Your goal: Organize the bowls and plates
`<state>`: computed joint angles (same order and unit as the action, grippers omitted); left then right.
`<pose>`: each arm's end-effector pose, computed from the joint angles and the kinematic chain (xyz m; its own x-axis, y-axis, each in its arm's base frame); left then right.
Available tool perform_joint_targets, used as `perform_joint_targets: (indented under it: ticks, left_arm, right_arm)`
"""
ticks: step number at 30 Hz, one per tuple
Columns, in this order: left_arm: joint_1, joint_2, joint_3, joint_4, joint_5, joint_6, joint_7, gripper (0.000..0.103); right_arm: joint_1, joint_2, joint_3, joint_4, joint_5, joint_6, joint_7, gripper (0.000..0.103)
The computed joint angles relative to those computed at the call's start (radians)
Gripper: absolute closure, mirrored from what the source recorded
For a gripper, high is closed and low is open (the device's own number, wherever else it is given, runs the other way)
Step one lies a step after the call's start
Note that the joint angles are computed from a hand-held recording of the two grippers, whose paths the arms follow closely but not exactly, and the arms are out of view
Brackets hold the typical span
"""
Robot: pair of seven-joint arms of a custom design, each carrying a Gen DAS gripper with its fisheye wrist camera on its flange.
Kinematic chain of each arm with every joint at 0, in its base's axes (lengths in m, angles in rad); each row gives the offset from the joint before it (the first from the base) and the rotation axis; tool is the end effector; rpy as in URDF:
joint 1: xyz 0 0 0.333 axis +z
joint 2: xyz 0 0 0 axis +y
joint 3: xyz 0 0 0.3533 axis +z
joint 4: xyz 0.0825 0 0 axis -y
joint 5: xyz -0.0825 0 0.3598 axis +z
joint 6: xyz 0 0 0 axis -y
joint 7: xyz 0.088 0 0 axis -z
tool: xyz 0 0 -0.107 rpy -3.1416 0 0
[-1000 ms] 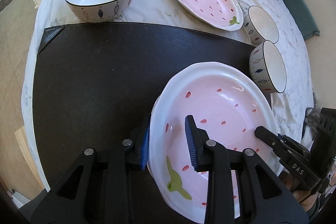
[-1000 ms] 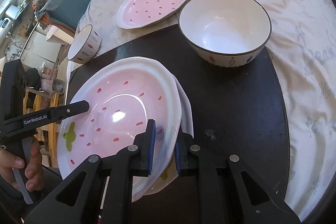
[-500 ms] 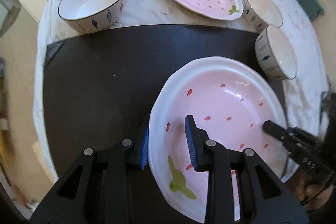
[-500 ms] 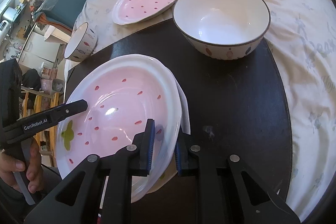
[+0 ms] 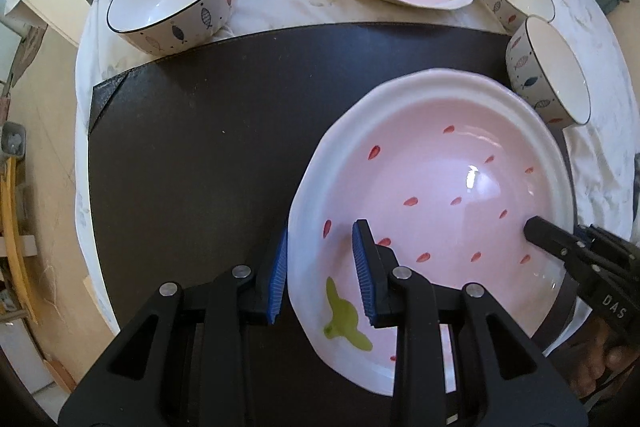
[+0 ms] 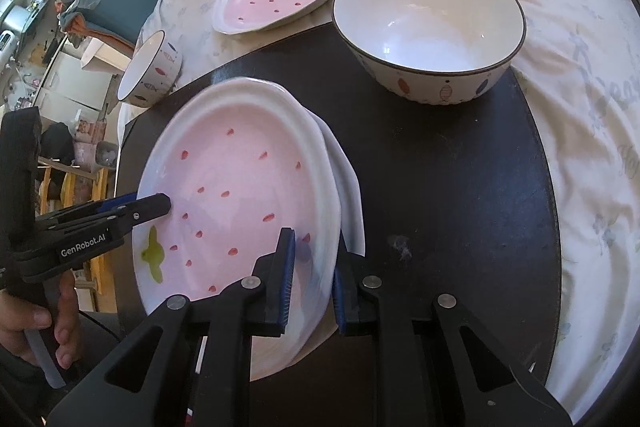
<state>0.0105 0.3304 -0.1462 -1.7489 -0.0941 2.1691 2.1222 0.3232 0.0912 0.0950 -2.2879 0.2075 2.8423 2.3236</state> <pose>0.6390 -0.0807 0.4409 -0.5897 -0.8051 0.0639 -0.8038 0.5775 -0.1428 0.5057 0.2119 0.4171 -0.4152 -0.8146 -0.4049 -0.8242 0.5253 -0.2116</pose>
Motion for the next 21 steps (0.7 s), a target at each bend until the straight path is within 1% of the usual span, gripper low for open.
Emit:
perform_joint_targets:
  ticks: [3,4,6,7,9,11,13,16,17,20,21]
  left_arm:
    - [-0.008,-0.012,-0.003,-0.028,0.013,0.029,0.01,0.077]
    - [-0.01,-0.011,-0.003,-0.031,0.02,0.028,0.013,0.076]
    - [-0.008,-0.007,-0.005,-0.028,0.016,0.011,0.025,0.071]
    - [-0.008,-0.007,-0.006,-0.026,0.014,0.001,0.028,0.066]
    - [-0.012,-0.006,-0.006,-0.031,0.019,0.007,0.032,0.064]
    - [-0.013,-0.005,-0.006,-0.034,0.018,0.005,0.036,0.063]
    - [-0.015,-0.009,-0.006,-0.05,0.022,0.016,0.038,0.062]
    - [-0.018,-0.008,-0.004,-0.05,0.022,0.014,0.027,0.06]
    - [-0.018,-0.008,-0.004,-0.05,0.02,0.011,0.021,0.06]
    - [-0.014,-0.007,-0.004,-0.056,0.015,0.015,0.027,0.06]
    - [-0.013,-0.006,-0.004,-0.057,0.013,0.017,0.027,0.059]
  right_arm:
    - [0.0,0.002,-0.001,0.009,-0.004,-0.015,-0.001,0.085]
    - [-0.003,0.003,0.002,0.01,0.011,-0.018,-0.012,0.085]
    - [-0.011,0.004,0.008,0.013,0.054,-0.023,-0.04,0.085]
    - [-0.014,0.006,0.011,0.019,0.075,-0.03,-0.054,0.085]
    - [-0.023,0.006,0.015,0.033,0.126,-0.064,-0.086,0.085]
    - [-0.024,0.007,0.012,0.047,0.138,-0.093,-0.097,0.081]
    - [-0.022,0.005,0.005,0.057,0.123,-0.121,-0.09,0.081]
    - [-0.038,-0.006,0.013,0.043,0.237,-0.117,-0.155,0.082]
    - [-0.04,-0.008,0.012,0.045,0.252,-0.124,-0.17,0.082]
    - [-0.033,-0.011,0.0,0.062,0.193,-0.167,-0.154,0.082]
    - [-0.029,-0.015,-0.006,0.067,0.156,-0.183,-0.13,0.082]
